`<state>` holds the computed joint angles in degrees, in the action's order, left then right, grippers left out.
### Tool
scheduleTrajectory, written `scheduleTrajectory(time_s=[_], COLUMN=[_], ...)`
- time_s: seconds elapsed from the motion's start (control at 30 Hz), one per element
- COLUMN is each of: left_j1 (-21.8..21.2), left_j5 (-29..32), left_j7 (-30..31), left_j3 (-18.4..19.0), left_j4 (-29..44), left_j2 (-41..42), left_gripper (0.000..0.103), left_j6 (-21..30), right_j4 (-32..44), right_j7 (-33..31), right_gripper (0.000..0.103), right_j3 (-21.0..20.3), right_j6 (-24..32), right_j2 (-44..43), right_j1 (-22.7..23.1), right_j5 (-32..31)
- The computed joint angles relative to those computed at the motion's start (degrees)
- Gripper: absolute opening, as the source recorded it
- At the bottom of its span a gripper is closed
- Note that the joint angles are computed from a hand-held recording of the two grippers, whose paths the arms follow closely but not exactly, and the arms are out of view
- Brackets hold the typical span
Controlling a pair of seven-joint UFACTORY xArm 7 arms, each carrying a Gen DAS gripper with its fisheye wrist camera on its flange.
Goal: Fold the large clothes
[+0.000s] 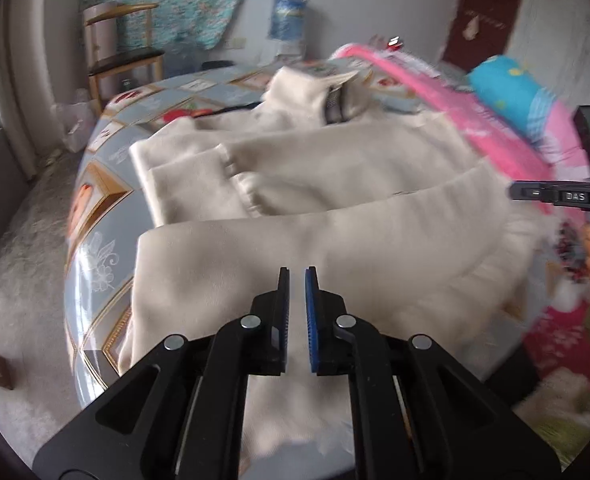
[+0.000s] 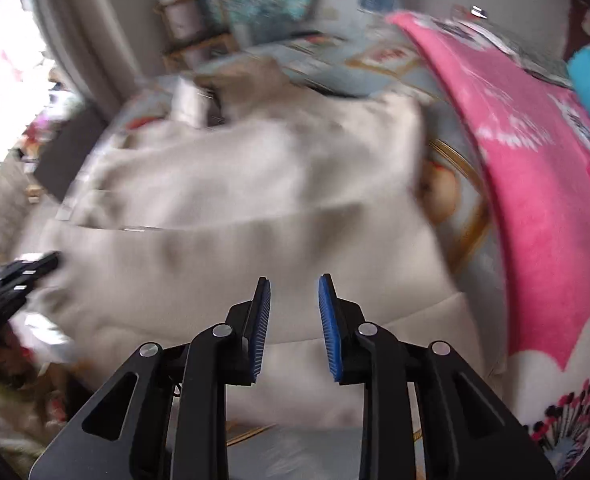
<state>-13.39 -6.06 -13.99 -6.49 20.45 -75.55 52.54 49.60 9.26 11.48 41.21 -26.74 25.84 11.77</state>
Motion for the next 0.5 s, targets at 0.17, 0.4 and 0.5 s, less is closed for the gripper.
scheduleTrajectory(time_s=[0.17,0.4,0.5], left_j1=[-7.3,-7.1,-6.2], left_j5=[-5.6,-4.0,-3.3], left_j7=[0.6,-3.8,-4.4], left_j3=[-1.1,-3.1,-1.9], left_j4=[0.8,0.8,0.2], left_j2=[2.2,3.7,-1.2], left_gripper=[0.02,0.02,0.021], left_j6=[-2.2,0.9,2.7], right_j4=[0.6,2.8,2.6], right_j7=[-4.9,2.7,-1.5], right_gripper=[0.026,0.026,0.026], right_j3=[2.5,6.3,5.1], right_j6=[-0.6,3.8,0.9], right_j2=[2.0,5.8,4.1], right_j1=[7.2,5.6,8.3], right_j5=[5.9,-3.3,-0.9])
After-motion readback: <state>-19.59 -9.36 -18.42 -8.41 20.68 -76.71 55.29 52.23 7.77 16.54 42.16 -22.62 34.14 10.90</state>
